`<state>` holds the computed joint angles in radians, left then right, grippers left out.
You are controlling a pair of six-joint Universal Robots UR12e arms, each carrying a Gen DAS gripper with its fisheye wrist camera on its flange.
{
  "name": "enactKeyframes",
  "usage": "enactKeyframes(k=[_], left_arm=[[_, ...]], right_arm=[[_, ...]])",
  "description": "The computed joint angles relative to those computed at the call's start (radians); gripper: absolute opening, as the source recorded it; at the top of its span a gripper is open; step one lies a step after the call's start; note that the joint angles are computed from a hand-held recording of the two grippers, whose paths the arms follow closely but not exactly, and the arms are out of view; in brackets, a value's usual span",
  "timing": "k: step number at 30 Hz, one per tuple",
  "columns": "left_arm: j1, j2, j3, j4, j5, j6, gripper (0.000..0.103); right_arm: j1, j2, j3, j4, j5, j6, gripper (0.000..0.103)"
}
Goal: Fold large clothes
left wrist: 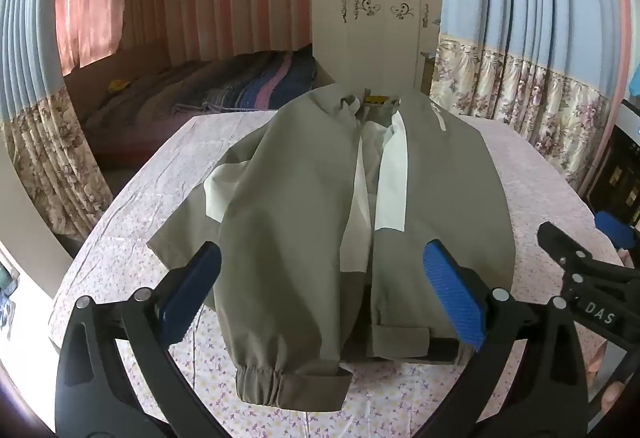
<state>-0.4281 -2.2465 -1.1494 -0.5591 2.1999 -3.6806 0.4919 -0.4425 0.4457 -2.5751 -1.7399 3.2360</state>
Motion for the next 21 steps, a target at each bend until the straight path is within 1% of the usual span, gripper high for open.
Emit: enactKeyframes(k=[2, 3, 6, 8, 11, 13, 14, 21], left_arm=[[0.002, 0.002, -0.005, 0.003, -0.003, -0.002, 0.1], [0.007, 0.013, -0.032, 0.024, -0.009, 0.003, 0.1], [0.009, 0.014, -0.035, 0.021, -0.012, 0.002, 0.1], [0.009, 0.014, -0.034, 0.019, -0.013, 0.003, 0.1], [0.009, 0.012, -0.031, 0.017, -0.012, 0.004, 0.1], [0.009, 0.012, -0.03, 0.018, -0.011, 0.008, 0.1], [0.009, 0.011, -0.03, 0.019, -0.011, 0.007, 0.1], [0.009, 0.013, -0.033, 0.022, -0.009, 0.009, 0.1]], right_arm=[[0.001, -0.001, 0.01, -0.025, -0.002, -0.005, 0.101], [0.001, -0.001, 0.012, -0.026, 0.003, -0.004, 0.101], [0.001, -0.006, 0.017, -0.023, 0.011, -0.004, 0.101], [0.0, 0.002, -0.002, -0.009, 0.011, -0.004, 0.101], [-0.001, -0.024, 0.041, -0.045, 0.006, -0.003, 0.101], [-0.004, -0.018, 0.019, -0.032, 0.013, -0.001, 0.101], [-0.002, -0.025, 0.052, -0.068, 0.009, -0.006, 0.101], [-0.006, -0.024, 0.052, -0.09, 0.02, -0.006, 0.101]])
